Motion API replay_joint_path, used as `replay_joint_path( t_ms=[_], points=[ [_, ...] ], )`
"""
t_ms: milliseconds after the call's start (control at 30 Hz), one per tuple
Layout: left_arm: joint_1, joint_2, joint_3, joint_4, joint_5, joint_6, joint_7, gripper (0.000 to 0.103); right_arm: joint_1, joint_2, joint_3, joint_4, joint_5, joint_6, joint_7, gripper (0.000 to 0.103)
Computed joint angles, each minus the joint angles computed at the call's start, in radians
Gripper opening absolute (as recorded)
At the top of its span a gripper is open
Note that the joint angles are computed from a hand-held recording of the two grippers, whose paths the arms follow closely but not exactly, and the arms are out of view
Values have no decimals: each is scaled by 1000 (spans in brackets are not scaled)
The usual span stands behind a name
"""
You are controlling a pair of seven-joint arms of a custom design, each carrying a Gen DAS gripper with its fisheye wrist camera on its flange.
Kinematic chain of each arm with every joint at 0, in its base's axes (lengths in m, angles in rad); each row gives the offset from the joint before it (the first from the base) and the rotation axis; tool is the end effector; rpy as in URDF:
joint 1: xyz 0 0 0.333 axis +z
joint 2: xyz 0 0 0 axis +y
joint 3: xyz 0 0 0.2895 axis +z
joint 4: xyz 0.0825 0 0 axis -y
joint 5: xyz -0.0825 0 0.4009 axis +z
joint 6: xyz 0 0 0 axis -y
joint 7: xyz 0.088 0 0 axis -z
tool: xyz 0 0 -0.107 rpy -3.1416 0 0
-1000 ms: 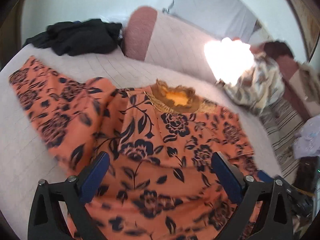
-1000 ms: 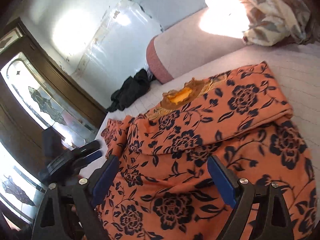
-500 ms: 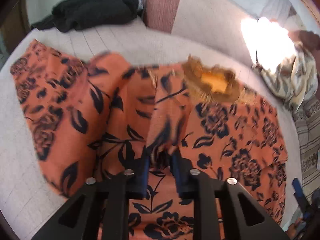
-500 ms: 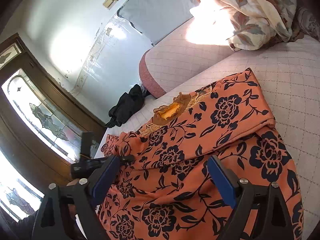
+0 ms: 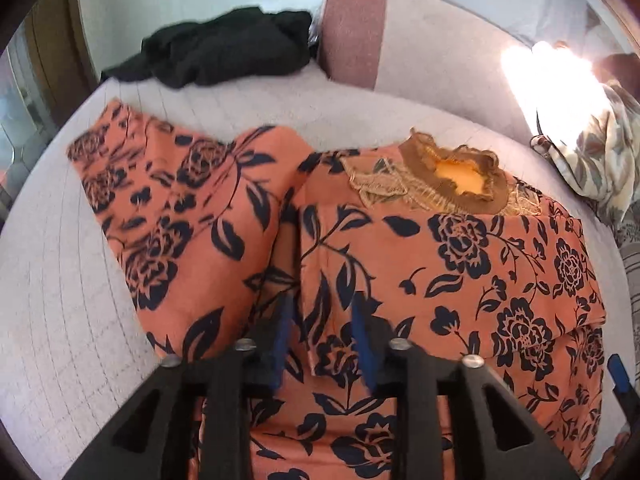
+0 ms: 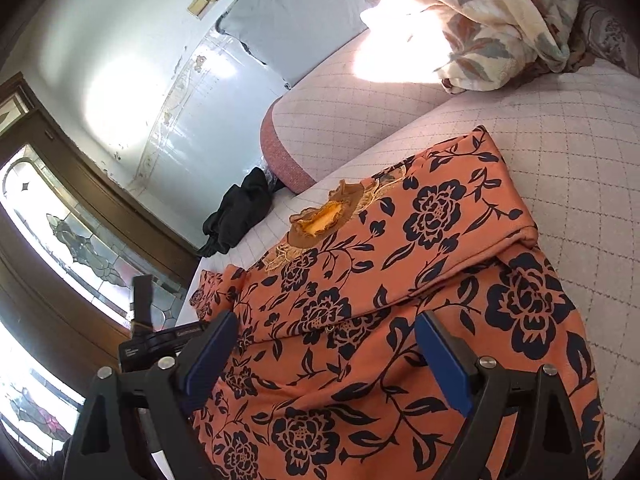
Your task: Fold small clothes
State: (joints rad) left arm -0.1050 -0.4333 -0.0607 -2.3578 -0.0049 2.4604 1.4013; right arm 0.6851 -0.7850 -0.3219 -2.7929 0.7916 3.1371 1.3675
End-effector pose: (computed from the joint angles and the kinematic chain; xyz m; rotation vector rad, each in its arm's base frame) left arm 0.4814 -0.0826 0.5214 -1.9511 1.9407 -0.5968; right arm 0.3845 0.0779 0.4833 -1.2246 1.6132 -0.1015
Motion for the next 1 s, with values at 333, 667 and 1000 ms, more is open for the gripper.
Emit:
replay_joint_path(
  t_ms=[333, 667, 1000],
  points=[
    [-15, -88, 14, -61, 4, 12, 62, 59, -14, 2, -11, -17, -21, 41, 58, 92],
    [20, -103, 370, -50, -421, 21, 64, 74, -36, 19, 24, -19, -62, 28, 97, 92],
    [33, 348, 485, 333, -834, -41, 262, 73, -40, 128, 56, 34, -67, -23, 87, 92]
  ],
)
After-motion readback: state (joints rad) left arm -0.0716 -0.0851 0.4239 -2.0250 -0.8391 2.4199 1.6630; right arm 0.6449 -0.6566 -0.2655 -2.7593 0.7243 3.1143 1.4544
